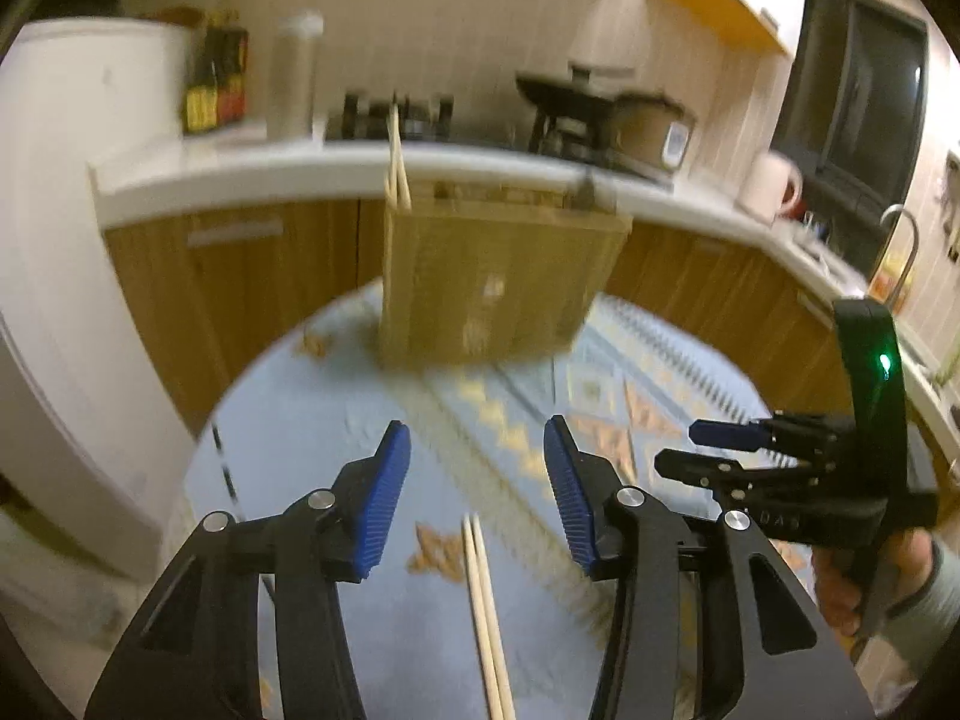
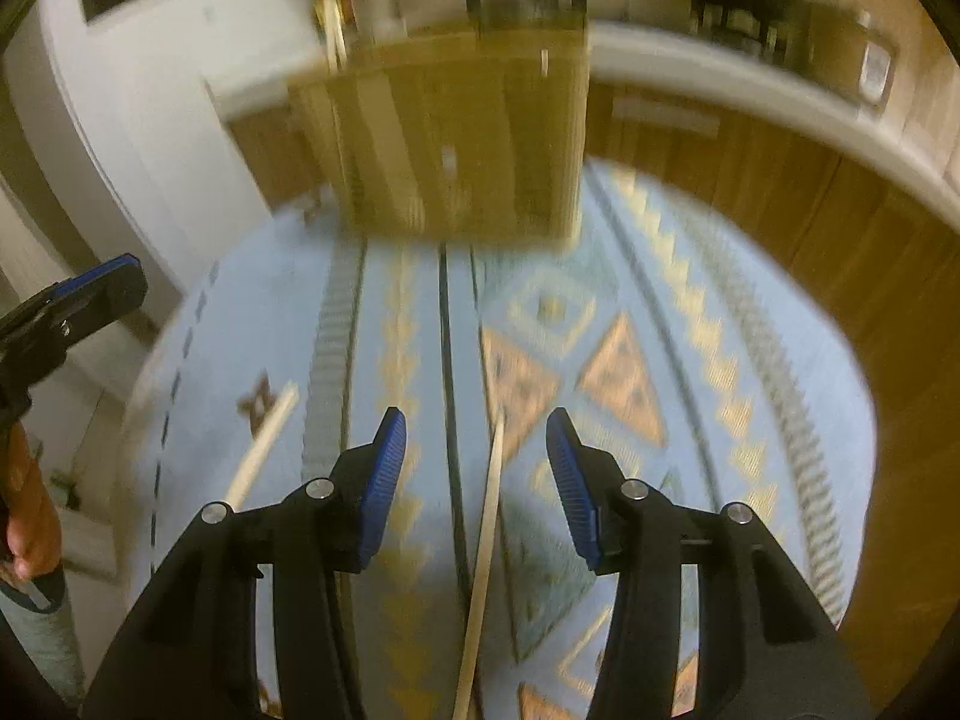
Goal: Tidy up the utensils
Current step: 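Grasp a pair of chopsticks with the left tool while the right tool grasps one chopstick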
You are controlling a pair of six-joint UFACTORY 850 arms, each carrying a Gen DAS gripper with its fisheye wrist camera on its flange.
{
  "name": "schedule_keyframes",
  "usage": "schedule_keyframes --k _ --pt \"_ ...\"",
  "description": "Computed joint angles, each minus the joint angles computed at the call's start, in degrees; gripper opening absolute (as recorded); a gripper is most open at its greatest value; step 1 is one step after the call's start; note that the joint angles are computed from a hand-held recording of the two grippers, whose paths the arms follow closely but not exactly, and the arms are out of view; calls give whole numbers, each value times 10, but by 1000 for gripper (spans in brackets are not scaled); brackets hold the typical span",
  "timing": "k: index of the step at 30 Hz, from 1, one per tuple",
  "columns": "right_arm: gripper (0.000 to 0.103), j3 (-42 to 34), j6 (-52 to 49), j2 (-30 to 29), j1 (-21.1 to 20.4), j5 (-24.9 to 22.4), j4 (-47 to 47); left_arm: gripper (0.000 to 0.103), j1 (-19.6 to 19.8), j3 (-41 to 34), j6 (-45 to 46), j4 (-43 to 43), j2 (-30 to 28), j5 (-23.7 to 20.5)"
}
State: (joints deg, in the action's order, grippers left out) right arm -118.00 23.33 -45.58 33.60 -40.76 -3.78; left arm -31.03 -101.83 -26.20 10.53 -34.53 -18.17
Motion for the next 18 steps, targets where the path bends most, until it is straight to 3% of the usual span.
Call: schedule_keyframes --k 2,7,11,18 --pt "45 -25 -31 -20 -8 -49 58 44 3 -1 70 -86 -5 -23" --pt "45 -34 -40 -32 -11 -104 92 44 14 -11 164 -230 -26 -88" --pt "44 -49 -59 -45 -12 -143 127 46 10 -21 160 -234 -44 -140" --pt "26 -40 -34 -39 3 -171 77 47 -1 -57 137 -187 -75 -231"
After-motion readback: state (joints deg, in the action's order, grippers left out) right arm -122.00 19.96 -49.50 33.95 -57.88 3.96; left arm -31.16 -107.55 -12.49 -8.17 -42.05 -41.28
